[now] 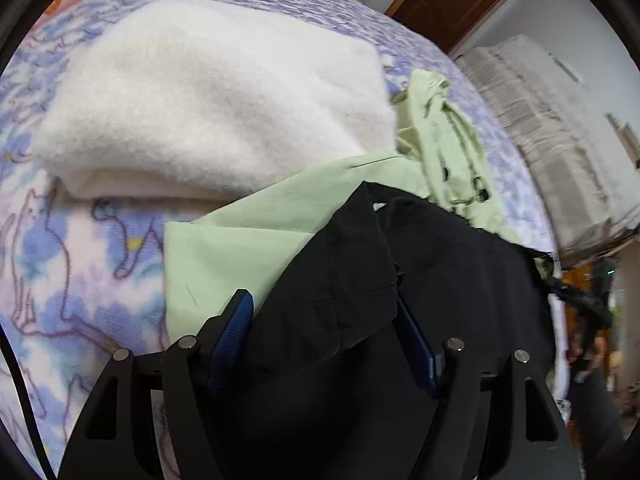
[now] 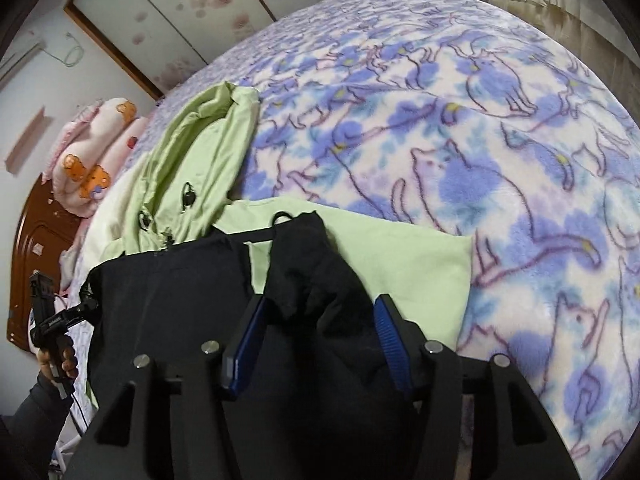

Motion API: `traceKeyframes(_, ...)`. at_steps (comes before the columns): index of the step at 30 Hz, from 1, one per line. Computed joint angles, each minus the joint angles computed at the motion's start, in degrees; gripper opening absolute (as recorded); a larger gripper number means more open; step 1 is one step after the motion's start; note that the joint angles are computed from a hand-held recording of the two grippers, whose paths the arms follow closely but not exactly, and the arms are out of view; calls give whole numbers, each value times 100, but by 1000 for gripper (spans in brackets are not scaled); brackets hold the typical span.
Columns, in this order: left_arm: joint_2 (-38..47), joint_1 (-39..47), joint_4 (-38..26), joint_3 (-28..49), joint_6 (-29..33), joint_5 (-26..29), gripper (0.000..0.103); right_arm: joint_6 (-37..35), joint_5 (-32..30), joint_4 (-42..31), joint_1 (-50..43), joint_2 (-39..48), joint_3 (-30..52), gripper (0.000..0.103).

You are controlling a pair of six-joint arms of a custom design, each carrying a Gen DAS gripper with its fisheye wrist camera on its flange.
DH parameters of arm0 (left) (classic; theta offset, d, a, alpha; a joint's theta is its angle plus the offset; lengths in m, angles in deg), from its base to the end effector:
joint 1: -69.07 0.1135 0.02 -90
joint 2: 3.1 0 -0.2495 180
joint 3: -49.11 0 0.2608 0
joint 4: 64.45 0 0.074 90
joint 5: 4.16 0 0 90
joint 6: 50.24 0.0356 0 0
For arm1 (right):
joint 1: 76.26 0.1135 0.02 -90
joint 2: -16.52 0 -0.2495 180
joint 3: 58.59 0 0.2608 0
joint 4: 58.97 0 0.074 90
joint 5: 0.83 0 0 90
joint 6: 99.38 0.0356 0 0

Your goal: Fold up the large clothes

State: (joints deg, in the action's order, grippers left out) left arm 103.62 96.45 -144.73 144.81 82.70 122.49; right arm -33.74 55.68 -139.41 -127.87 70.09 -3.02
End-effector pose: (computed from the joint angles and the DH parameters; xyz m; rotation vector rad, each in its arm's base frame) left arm 0.3165 0.1400 0.2001 0.3546 2.6703 -0.7470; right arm 0.1106 -0.1079 0.2218 0.5336 2.5364 0.4530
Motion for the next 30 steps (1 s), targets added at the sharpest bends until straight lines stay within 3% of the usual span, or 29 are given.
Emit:
traceKeyframes(3, -56, 54, -148, 24, 220, 69, 70, -440, -424, -223, -242, 26, 65, 68)
traceKeyframes(5, 58, 127, -434, 214, 416, 195, 71, -627, -663, -370, -353, 74, 130, 81)
traceKeyframes(7, 124, 151, -642, 357, 512, 304, 72, -640, -734, -350, -329, 70, 122, 82)
traceKeyframes(12, 162, 32, -874, 561, 722, 253, 72, -292, -136, 12, 354, -293, -43, 82)
traceKeyframes(14, 153, 51, -1194, 666, 1199, 160, 72, -294, 27, 53, 460, -422, -96, 82)
traceKeyframes(17, -92, -10, -1184, 466, 1763, -202, 73, -239, 477, 166, 858, -679, -174, 82)
traceKeyframes(24, -1393, -200, 446, -1145, 2445, -1200, 72, 117, 1515, 510, 1791, -1148, -461, 82)
traceKeyframes(28, -2010, -474, 1927, -2096, 1960, -1490, 71, 601, 2184, 875, 2278, -1260, -648, 82)
traceKeyframes(30, -2132, -594, 2331, -2266, 1595, -1489, 46, 876, 2255, 1055, 2292, -1166, -686, 79)
